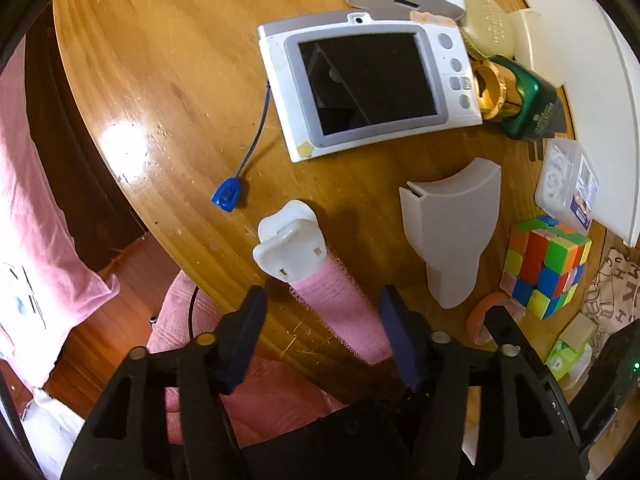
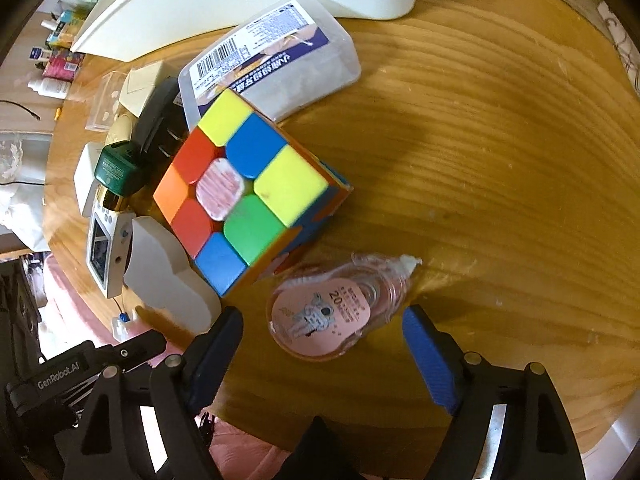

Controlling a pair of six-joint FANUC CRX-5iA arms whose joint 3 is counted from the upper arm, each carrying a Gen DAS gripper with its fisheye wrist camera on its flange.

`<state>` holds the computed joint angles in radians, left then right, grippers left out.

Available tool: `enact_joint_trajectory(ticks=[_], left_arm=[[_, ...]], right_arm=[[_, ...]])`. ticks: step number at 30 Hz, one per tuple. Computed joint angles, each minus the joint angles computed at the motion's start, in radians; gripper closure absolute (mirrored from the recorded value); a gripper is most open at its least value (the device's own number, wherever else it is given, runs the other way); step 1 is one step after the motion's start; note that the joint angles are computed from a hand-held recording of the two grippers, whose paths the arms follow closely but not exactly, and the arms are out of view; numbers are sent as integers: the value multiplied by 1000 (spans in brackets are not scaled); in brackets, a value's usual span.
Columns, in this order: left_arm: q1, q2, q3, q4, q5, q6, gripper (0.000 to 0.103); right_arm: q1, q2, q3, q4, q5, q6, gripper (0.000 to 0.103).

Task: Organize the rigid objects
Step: 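Grasp the pink hair roller with the left tool while the right tool grasps the pink correction tape, then lift the roller with the left tool while the right tool carries the tape toward the bin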

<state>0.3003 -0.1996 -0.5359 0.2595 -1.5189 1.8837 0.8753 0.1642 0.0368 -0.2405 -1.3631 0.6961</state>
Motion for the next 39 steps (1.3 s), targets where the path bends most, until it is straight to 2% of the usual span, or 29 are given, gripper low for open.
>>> enact_joint_trajectory(ticks=[2,5,7,8,12,16,17,27,34,39], left_arm=[[5,1,-12,10,3,-5,56],[10,-5,-32,7,14,-10,64],[14,-9,-34,7,15,-13,66],[-10,16,5,14,7,14,70],[-7,12,10,19,-2,13,74],[4,-6,-8,29,0,0,76],[5,-10,-10,29,-1,-3,76],[-12,-74,-17,4,11,-20,77],[-33,-117,17,-31,25,-31,77],[-22,-148,23,-16,43,-65,77]], right_arm=[[6,11,14,15,-10,10,22],[17,31,35,48,-34,20,27],[25,39,43,71,-44,20,34],[26,41,45,82,-47,21,35],[21,42,49,87,-45,28,35],[19,27,36,92,-38,26,36],[56,25,22,87,-19,-6,36],[109,-4,-14,69,7,-16,36],[195,-50,-46,126,30,-109,36],[256,-102,-76,234,32,-170,36]])
